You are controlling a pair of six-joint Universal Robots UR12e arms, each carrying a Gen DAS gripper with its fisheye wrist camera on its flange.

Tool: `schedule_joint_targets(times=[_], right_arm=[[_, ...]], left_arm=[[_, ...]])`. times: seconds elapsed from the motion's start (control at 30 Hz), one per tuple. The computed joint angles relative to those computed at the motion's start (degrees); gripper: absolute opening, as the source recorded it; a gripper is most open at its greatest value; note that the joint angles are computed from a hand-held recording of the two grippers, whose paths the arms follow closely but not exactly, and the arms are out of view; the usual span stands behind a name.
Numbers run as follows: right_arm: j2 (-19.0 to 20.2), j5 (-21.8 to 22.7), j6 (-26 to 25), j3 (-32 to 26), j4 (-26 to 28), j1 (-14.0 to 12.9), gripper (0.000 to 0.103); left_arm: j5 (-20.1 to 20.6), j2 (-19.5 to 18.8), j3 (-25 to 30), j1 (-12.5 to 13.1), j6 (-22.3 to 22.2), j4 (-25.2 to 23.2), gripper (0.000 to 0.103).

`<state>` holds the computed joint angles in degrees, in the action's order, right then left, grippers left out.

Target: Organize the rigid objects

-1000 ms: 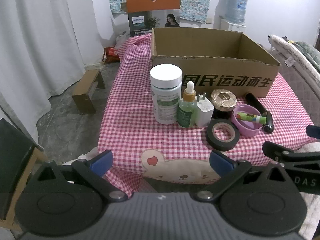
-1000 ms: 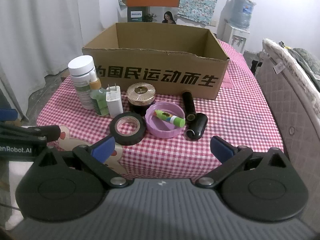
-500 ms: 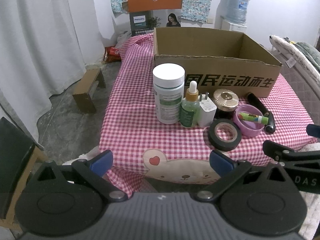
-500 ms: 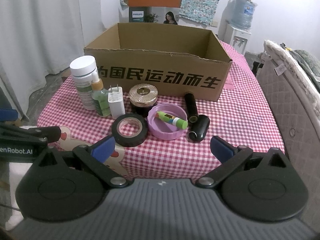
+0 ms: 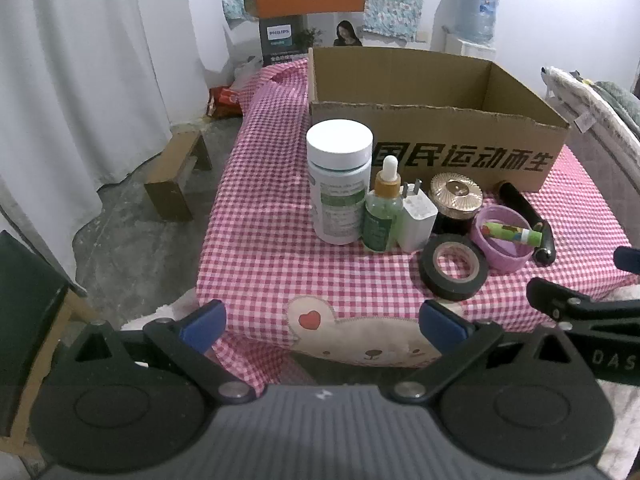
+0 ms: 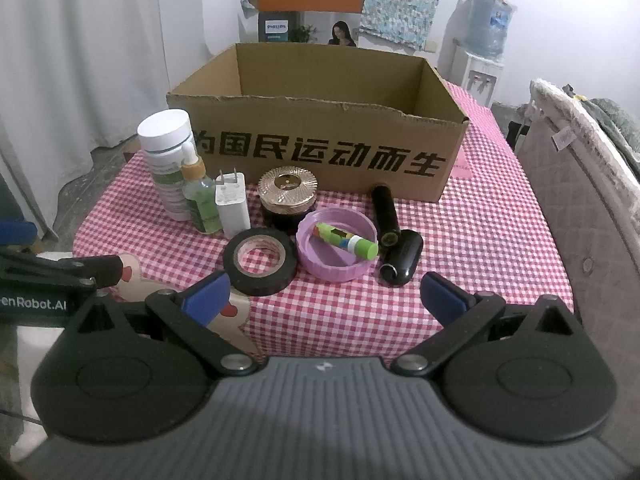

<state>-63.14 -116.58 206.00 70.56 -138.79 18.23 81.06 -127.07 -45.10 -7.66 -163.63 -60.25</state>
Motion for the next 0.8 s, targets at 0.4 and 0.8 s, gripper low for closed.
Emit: schedule_joint_targets(times=[0.4,0.8], right_arm=[[-1.26,3.77,1.46,3.46,-5.25,-2.07,0.102],[-4.42,7.20,7.65,10.18,-13.03,-7.31,0.099]], left_arm=[[-4.70,-1.95,2.11,-0.28,3.47,0.29,0.103],[-20.05,-4.78,6.19,-1.71,20.45,-3.75,0.094]])
